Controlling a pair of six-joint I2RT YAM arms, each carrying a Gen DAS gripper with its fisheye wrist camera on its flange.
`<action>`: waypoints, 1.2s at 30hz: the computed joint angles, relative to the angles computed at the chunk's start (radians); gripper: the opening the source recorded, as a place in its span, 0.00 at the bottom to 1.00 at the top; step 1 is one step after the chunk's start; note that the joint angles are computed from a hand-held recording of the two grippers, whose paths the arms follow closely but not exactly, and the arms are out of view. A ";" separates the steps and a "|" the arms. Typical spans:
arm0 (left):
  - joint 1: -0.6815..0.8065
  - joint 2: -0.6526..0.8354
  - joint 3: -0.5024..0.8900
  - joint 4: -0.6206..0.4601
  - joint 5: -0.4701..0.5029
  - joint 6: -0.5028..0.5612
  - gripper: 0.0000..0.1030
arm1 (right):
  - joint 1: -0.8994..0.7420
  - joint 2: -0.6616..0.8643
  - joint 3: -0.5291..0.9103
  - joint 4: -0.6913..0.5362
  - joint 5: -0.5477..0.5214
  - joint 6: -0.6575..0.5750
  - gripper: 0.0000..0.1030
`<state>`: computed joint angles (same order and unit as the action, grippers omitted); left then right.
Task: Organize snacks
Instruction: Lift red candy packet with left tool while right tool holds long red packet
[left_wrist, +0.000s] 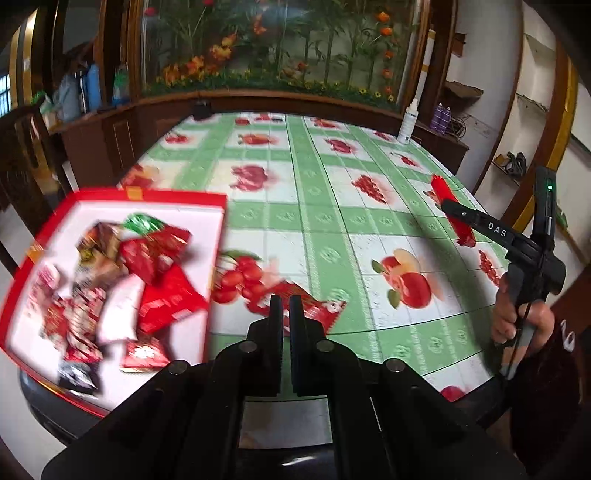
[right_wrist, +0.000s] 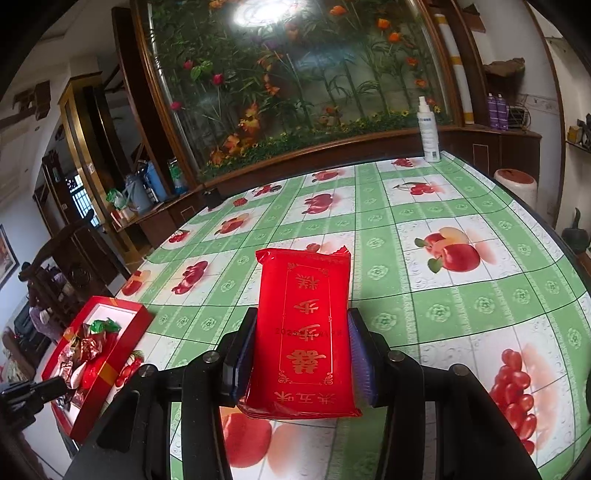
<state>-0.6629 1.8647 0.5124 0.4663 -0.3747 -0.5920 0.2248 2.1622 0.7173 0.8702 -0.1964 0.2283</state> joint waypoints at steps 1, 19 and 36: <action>-0.004 0.021 0.022 -0.016 0.002 -0.018 0.04 | 0.006 0.000 -0.002 0.007 0.004 0.002 0.46; 0.025 0.331 0.355 -0.238 0.018 -0.151 0.71 | -0.018 -0.019 -0.059 0.090 -0.076 0.035 0.46; 0.002 0.327 0.322 -0.116 0.029 0.030 0.45 | -0.046 -0.015 -0.056 0.064 -0.130 0.072 0.46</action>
